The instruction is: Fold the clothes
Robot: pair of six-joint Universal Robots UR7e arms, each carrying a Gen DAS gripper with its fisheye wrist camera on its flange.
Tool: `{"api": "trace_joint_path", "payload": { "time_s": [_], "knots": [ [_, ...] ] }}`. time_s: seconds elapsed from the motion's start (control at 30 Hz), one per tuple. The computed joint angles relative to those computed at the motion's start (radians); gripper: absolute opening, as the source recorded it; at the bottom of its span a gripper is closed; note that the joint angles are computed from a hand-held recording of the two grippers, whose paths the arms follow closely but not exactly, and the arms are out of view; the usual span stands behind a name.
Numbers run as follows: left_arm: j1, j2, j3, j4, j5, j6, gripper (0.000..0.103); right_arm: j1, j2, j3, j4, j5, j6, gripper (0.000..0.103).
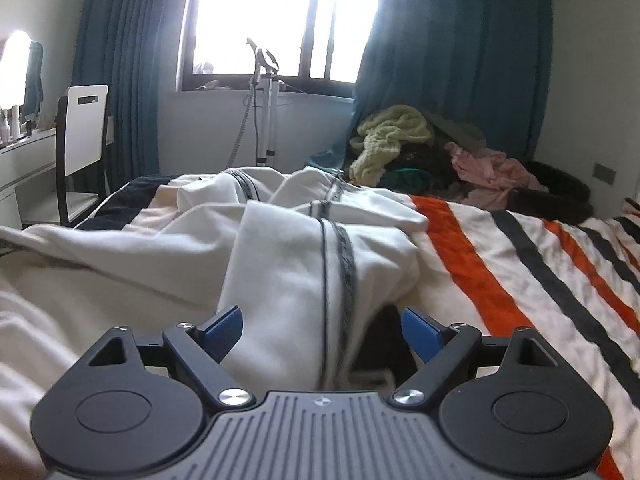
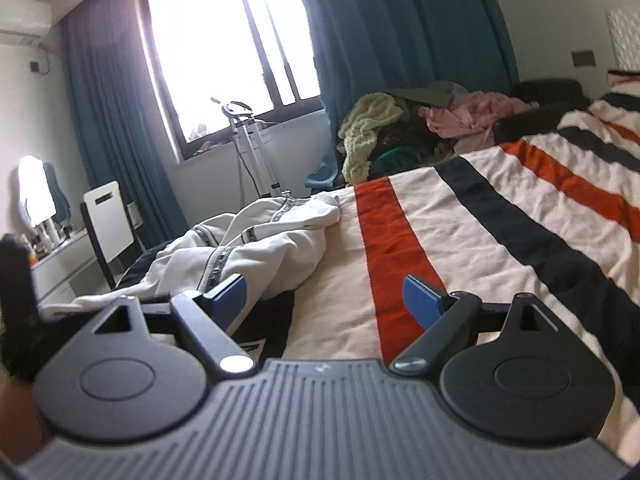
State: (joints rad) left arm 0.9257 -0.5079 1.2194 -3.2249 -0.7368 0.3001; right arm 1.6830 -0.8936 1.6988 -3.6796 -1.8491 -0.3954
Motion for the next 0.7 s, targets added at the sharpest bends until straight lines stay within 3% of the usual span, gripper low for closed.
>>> {"api": "trace_joint_path", "payload": {
  "time_s": [0.23, 0.37, 0.4, 0.5, 0.57, 0.6, 0.7],
  "knots": [
    [0.078, 0.156, -0.362, 0.193, 0.018, -0.042, 0.082, -0.023, 0.016, -0.035, 0.035, -0.009, 0.055, 0.087],
    [0.111, 0.215, -0.524, 0.328, -0.021, -0.113, 0.077, -0.038, 0.045, -0.081, 0.058, -0.017, 0.075, 0.087],
    [0.116, 0.228, -0.558, 0.353, -0.031, -0.124, 0.073, -0.042, 0.051, -0.092, 0.069, -0.019, 0.083, 0.087],
    [0.119, 0.253, -0.621, 0.394, -0.053, -0.118, 0.041, -0.051, 0.065, -0.118, 0.095, -0.024, 0.11, 0.087],
    [0.115, 0.261, -0.639, 0.404, -0.069, -0.092, 0.028, -0.053, 0.071, -0.129, 0.102, -0.029, 0.113, 0.087],
    [0.113, 0.264, -0.648, 0.41, -0.076, -0.079, 0.014, -0.054, 0.073, -0.132, 0.101, -0.031, 0.111, 0.087],
    [0.094, 0.241, -0.589, 0.354, -0.094, -0.011, 0.01, -0.055, 0.073, -0.132, 0.095, -0.033, 0.114, 0.087]
  ]
}}
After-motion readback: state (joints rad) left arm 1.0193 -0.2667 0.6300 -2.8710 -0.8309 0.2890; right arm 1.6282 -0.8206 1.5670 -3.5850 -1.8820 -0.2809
